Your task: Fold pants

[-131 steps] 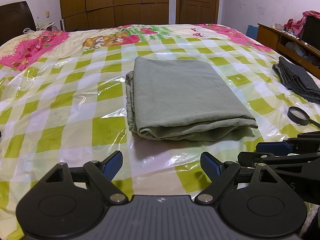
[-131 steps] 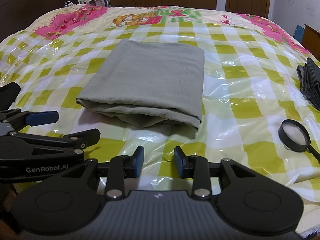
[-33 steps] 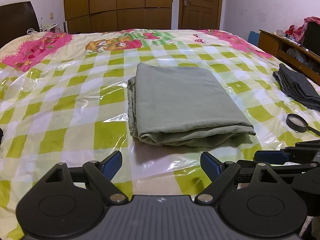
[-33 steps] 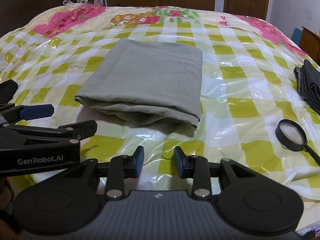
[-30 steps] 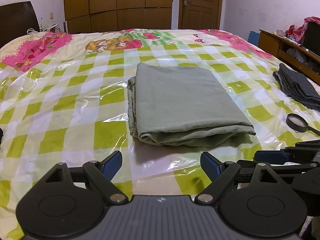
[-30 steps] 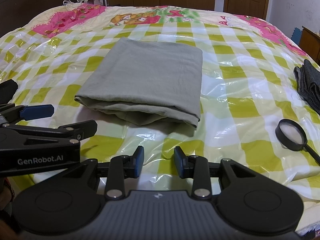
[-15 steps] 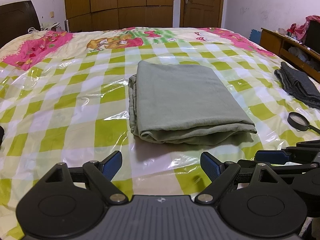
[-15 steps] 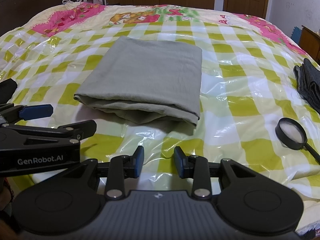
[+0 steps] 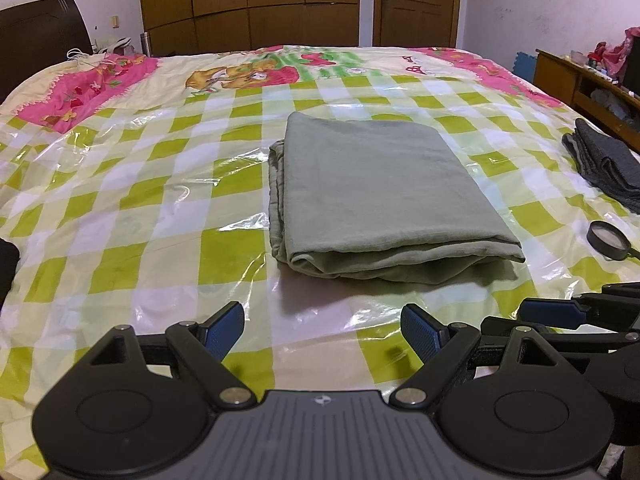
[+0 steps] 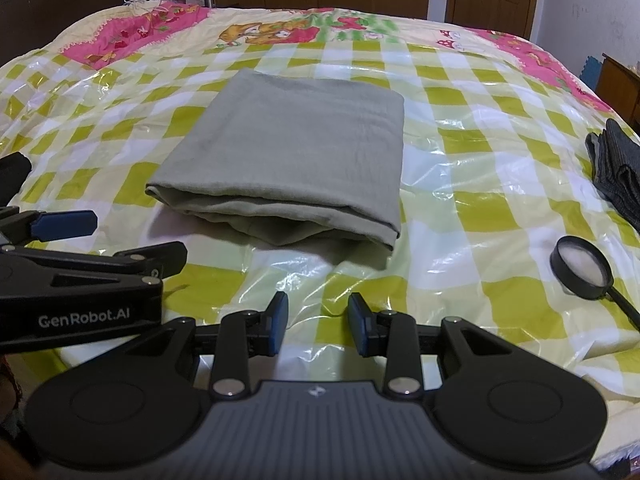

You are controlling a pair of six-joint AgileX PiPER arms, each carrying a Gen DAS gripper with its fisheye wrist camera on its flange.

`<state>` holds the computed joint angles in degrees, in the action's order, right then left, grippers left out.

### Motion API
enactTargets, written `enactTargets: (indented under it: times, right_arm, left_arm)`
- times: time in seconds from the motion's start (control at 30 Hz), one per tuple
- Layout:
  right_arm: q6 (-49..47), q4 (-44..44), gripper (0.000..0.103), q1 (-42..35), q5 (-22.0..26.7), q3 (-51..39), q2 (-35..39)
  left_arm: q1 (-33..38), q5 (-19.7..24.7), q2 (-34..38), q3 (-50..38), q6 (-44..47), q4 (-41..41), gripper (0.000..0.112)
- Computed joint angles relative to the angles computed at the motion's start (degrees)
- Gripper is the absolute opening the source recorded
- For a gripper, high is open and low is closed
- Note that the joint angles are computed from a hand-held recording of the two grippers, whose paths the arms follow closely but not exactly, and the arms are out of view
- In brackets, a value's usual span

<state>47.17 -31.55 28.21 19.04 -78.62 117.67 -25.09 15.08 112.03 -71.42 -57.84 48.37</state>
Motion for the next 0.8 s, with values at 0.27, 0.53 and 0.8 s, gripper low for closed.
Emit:
enactTargets:
  times: [0.27,0.53,0.8]
  right_arm:
    - [-0.12,0.00,0.034,-0.22,-0.27,0.20,0.00]
    - [1.11,-0.86,0.034,0.44,0.13,-0.05,0.16]
    - [2.47,-2.33,0.037,0.44,-1.49,0.95,-0.73]
  left_arm:
    - [-0.34,0.94,0.01,-0.22,-1.72,1.85,0.096]
    - [-1.14,2.44,0.19,-0.74,-4.28,4.13,0.098]
    - [-2.43,3.66,-0.68,0.32,-14.73,14.90,0.102]
